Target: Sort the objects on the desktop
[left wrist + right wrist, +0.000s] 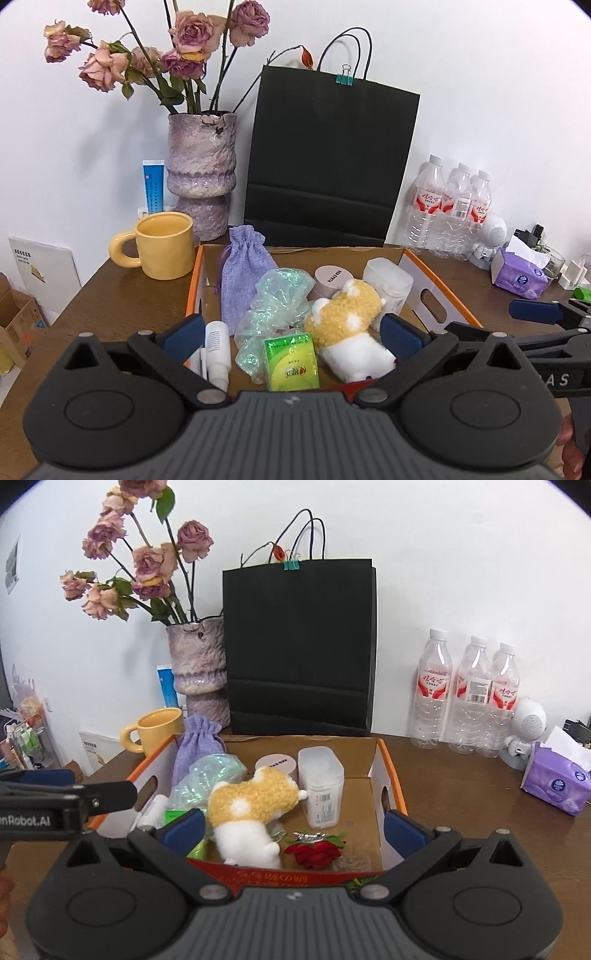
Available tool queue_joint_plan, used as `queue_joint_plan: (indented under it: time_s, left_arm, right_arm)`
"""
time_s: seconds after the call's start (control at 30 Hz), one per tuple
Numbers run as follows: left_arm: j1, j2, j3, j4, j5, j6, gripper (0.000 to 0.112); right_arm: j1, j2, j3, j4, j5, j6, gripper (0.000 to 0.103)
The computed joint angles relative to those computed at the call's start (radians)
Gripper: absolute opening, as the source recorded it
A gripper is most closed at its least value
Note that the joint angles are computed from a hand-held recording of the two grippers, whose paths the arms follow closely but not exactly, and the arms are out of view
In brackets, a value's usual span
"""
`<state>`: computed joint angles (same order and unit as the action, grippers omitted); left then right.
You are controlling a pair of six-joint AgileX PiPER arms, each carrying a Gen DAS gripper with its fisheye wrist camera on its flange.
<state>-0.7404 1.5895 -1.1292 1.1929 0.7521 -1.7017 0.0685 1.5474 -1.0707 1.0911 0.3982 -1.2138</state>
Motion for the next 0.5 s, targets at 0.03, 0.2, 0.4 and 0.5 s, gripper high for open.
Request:
queue_joint_plan:
  time_s: [0.03,0.2,0.4,0.5]
  left_arm:
    - [-0.013,-0.006,-0.002,-0.002,0.026,-0.007,0.103]
    - [-0.075,-0.035,-0.003,-0.024,0.124,-0.025,0.103]
    - [-0.151,-0.065,-0.006,-0.050,0.209,-0.002,0.103]
    - [-0.183,-0.074,-0.015,-0.062,0.260,0.000,0.103]
  right_arm:
    - [0.000,-0.016,0.007,-0.031,0.007,0.032,0.103]
    - [0.018,-0.087,0.041,-0.201,0.015,0.197,0.103]
    - [0.034,-0.145,0.050,-0.377,0.049,0.398,0.103]
    - [0.025,-0.170,0.050,-0.426,0.086,0.474,0.103]
